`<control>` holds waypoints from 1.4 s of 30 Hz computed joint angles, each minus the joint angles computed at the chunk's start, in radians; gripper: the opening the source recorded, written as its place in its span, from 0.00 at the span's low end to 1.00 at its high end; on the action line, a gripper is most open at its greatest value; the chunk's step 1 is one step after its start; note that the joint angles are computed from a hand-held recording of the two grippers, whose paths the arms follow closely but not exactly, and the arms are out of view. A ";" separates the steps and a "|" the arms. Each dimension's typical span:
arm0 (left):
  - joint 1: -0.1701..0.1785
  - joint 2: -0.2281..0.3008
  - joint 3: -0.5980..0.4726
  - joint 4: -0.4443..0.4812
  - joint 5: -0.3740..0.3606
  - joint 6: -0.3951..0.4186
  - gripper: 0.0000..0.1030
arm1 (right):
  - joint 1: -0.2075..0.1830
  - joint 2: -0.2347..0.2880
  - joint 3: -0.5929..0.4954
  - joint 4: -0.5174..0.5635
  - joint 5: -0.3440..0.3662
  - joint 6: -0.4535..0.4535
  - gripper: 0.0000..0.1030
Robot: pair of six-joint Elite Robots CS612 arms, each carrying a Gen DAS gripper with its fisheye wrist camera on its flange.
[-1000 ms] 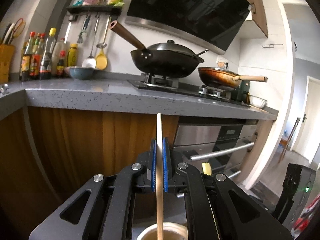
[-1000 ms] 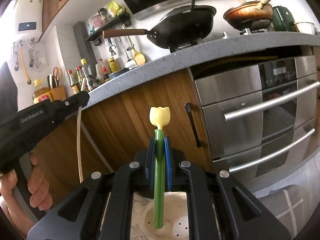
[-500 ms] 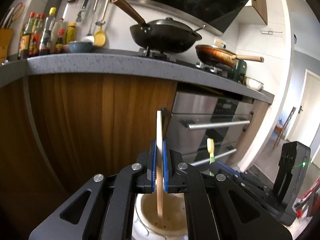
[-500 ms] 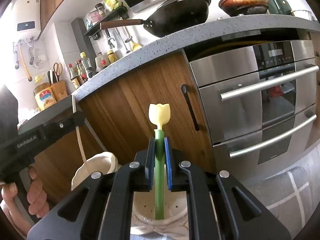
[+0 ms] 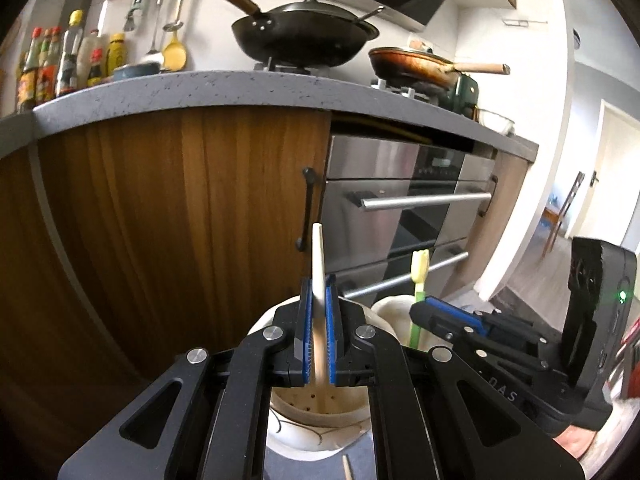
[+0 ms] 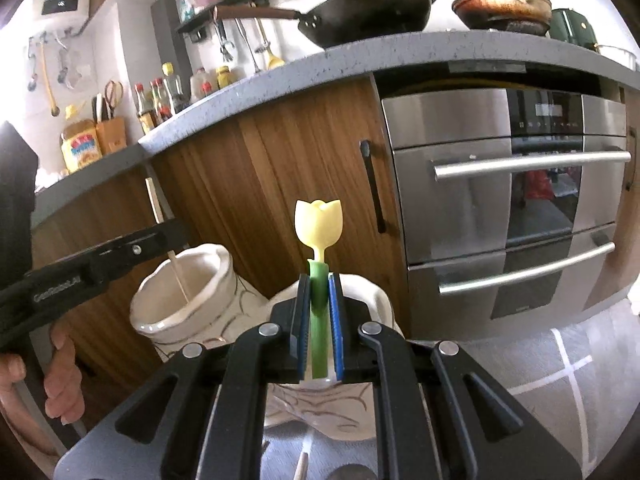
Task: Organize utensils
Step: 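Open the left gripper in the larger cup while the right gripper opens in the smaller cup, then withdraw both grippers from the holder back toward the utensils on the cloth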
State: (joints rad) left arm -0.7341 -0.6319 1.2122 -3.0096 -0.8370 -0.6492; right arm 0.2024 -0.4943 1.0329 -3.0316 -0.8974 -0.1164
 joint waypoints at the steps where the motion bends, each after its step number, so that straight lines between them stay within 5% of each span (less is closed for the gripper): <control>1: 0.000 -0.001 0.001 -0.005 -0.007 0.004 0.07 | 0.002 -0.004 0.002 0.016 -0.009 -0.009 0.09; 21: 0.009 0.003 -0.003 0.020 -0.029 -0.043 0.08 | 0.020 -0.018 0.004 0.091 -0.075 -0.074 0.09; 28: 0.005 0.000 0.005 0.003 -0.008 -0.031 0.23 | 0.018 -0.024 0.013 0.068 -0.065 -0.058 0.11; 34: -0.002 -0.010 0.019 -0.025 0.030 -0.029 0.52 | 0.011 -0.043 0.034 0.024 -0.054 -0.039 0.23; 38: -0.012 -0.024 0.029 -0.012 0.065 -0.028 0.57 | 0.002 -0.060 0.054 -0.020 -0.052 -0.014 0.40; 40: -0.019 -0.033 0.041 -0.018 0.086 -0.037 0.75 | -0.006 -0.069 0.066 -0.046 -0.048 0.006 0.50; 42: -0.026 -0.042 0.057 -0.034 0.100 -0.047 0.79 | -0.015 -0.078 0.079 -0.066 -0.046 0.025 0.60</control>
State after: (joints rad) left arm -0.7605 -0.6740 1.2688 -3.0441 -0.7369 -0.6960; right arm 0.1871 -0.5721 1.1120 -3.0980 -0.9436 -0.0912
